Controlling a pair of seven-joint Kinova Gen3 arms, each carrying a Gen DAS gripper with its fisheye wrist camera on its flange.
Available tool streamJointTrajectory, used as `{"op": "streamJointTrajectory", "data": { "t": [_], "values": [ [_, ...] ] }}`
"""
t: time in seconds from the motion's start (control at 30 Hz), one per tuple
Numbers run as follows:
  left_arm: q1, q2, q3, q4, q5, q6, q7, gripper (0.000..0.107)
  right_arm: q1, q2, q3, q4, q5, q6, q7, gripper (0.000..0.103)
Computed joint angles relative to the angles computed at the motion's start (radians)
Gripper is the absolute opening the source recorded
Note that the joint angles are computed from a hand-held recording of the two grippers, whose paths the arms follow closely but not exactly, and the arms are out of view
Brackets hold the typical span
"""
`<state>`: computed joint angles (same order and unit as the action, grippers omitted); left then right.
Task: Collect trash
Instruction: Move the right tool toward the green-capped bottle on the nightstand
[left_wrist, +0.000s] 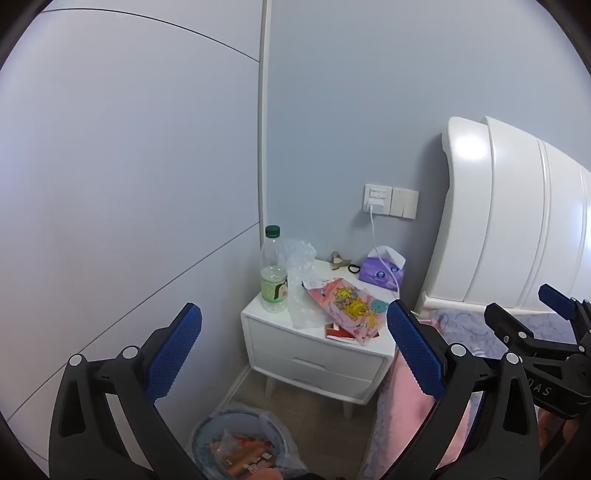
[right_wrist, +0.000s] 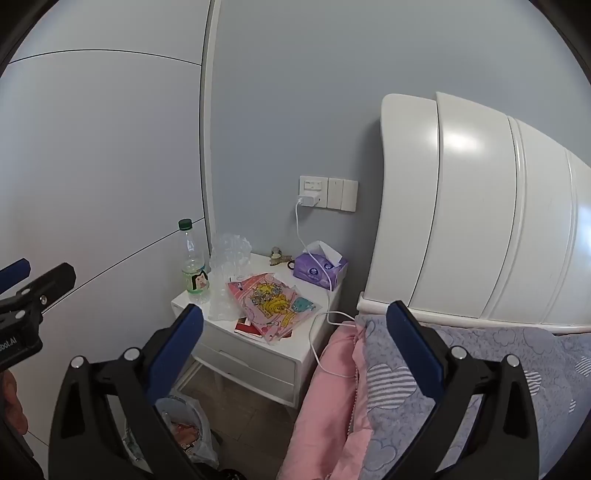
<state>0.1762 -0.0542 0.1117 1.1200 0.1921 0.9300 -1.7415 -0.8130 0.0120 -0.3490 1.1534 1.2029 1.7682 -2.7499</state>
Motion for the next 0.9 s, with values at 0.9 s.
{"op": "streamJointTrajectory", "data": {
  "t": [0.9],
  "values": [
    [0.034, 0.021, 0.024, 0.068, -0.092, -0.057, 0.077, 0.098, 0.093, -0.035, 0.022, 0.062, -0.077, -0.159, 0.017, 0.097]
  ]
}}
